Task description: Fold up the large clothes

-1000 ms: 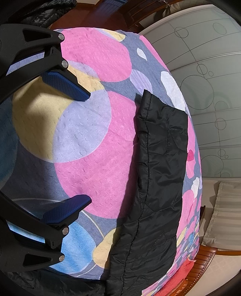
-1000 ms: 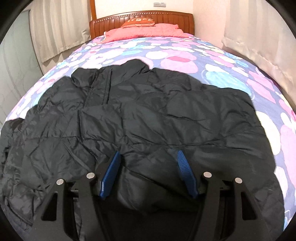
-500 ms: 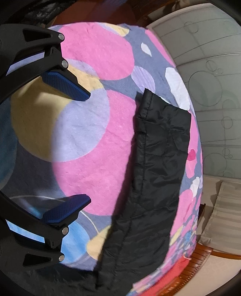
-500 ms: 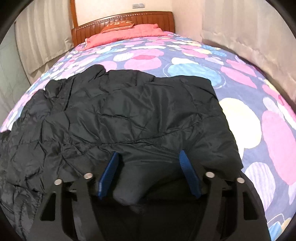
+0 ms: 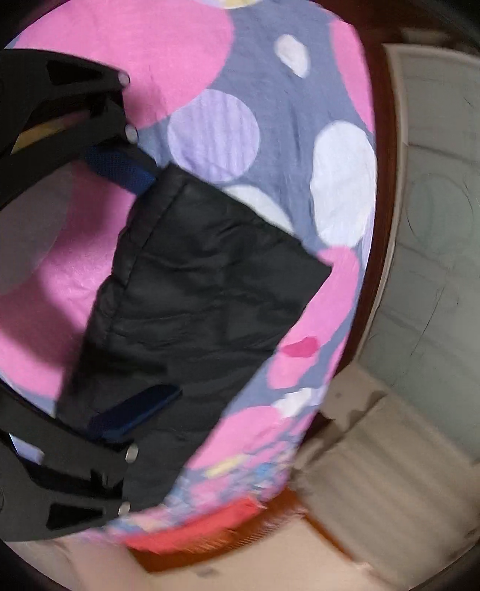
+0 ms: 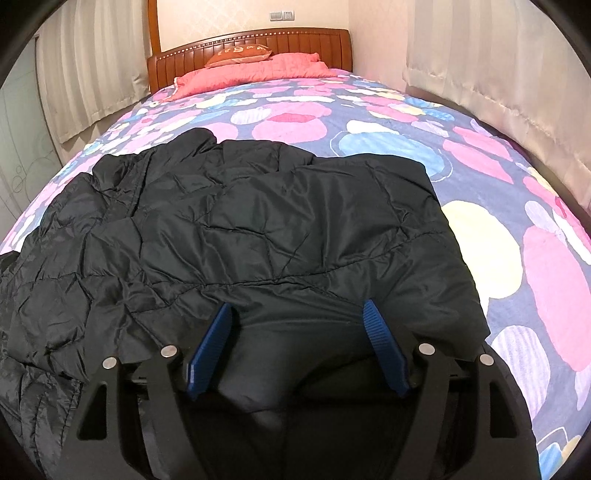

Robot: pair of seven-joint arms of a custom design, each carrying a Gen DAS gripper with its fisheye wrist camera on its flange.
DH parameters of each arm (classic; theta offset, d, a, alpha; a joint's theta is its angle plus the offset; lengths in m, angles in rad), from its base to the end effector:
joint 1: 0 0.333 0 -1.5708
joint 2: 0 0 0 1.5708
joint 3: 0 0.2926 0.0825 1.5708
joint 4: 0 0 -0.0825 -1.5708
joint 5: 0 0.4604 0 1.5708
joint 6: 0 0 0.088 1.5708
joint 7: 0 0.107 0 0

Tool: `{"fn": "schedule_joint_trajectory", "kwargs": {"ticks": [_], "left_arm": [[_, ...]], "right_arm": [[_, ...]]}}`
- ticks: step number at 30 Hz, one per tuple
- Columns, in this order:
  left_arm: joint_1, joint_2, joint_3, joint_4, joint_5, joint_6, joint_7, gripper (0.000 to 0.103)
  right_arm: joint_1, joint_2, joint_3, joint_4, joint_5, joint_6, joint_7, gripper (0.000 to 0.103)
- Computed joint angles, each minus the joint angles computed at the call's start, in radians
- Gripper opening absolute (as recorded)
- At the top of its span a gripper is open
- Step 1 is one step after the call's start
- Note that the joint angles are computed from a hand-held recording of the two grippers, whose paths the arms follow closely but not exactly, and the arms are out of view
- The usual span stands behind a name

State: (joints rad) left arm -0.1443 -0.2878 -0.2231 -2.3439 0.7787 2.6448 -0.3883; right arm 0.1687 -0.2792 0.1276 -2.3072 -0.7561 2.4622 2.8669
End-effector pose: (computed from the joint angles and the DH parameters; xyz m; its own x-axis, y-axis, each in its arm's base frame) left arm 0.5263 -0.2244 0.4431 0.6204 -0.5903 0.5164 -0.3365 -0.7951 -0.5046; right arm 0.5476 0.1693 0.4461 -0.4668 -0.8839 -0.0284 -0.6449 0.3622 -0.6730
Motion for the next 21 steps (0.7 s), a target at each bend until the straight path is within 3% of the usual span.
{"fn": "schedule_joint_trajectory", "kwargs": {"ticks": [2, 3, 5, 8, 10, 13, 14, 16, 18, 21], "left_arm": [[0.014, -0.044, 0.024, -0.066, 0.094, 0.182, -0.176, 0.087], [0.058, -0.054, -0.015, -0.082, 0.097, 0.229, -0.217, 0.087], [0.066, -0.071, -0.043, -0.086, 0.125, 0.206, -0.265, 0.087], [0.054, -0.044, -0.038, -0.046, 0.125, 0.145, -0.213, 0.087], [0.067, -0.035, -0.034, -0.03, 0.135, 0.136, -0.251, 0.087], [0.075, -0.041, -0.022, -0.034, 0.135, 0.125, -0.287, 0.068], [0.077, -0.042, -0.02, -0.035, 0.138, 0.129, -0.296, 0.053], [0.059, -0.028, 0.0, -0.027, 0.096, 0.121, -0.242, 0.033], [0.047, -0.016, 0.006, -0.005, 0.067, 0.078, -0.181, 0.018], [0.038, -0.004, 0.002, 0.035, 0.059, 0.014, -0.104, 0.011]], "right_arm": [[0.0, 0.0, 0.001, 0.0, -0.001, -0.002, 0.0, 0.073], [0.0, 0.0, 0.0, 0.0, -0.001, 0.0, -0.001, 0.073], [-0.001, -0.003, 0.0, -0.003, -0.003, 0.0, -0.001, 0.073], [-0.002, -0.004, 0.0, -0.004, -0.002, 0.003, 0.0, 0.073], [-0.002, -0.004, 0.001, -0.004, -0.003, 0.003, 0.001, 0.073], [-0.002, -0.005, 0.002, -0.004, -0.005, 0.0, 0.002, 0.073], [-0.002, -0.005, 0.001, -0.004, -0.004, 0.001, 0.001, 0.073], [-0.002, -0.005, 0.001, -0.004, -0.002, 0.002, -0.002, 0.073], [-0.003, -0.006, 0.001, -0.006, -0.003, 0.004, -0.001, 0.073], [-0.004, -0.008, 0.001, -0.006, -0.004, 0.005, 0.001, 0.073]]}}
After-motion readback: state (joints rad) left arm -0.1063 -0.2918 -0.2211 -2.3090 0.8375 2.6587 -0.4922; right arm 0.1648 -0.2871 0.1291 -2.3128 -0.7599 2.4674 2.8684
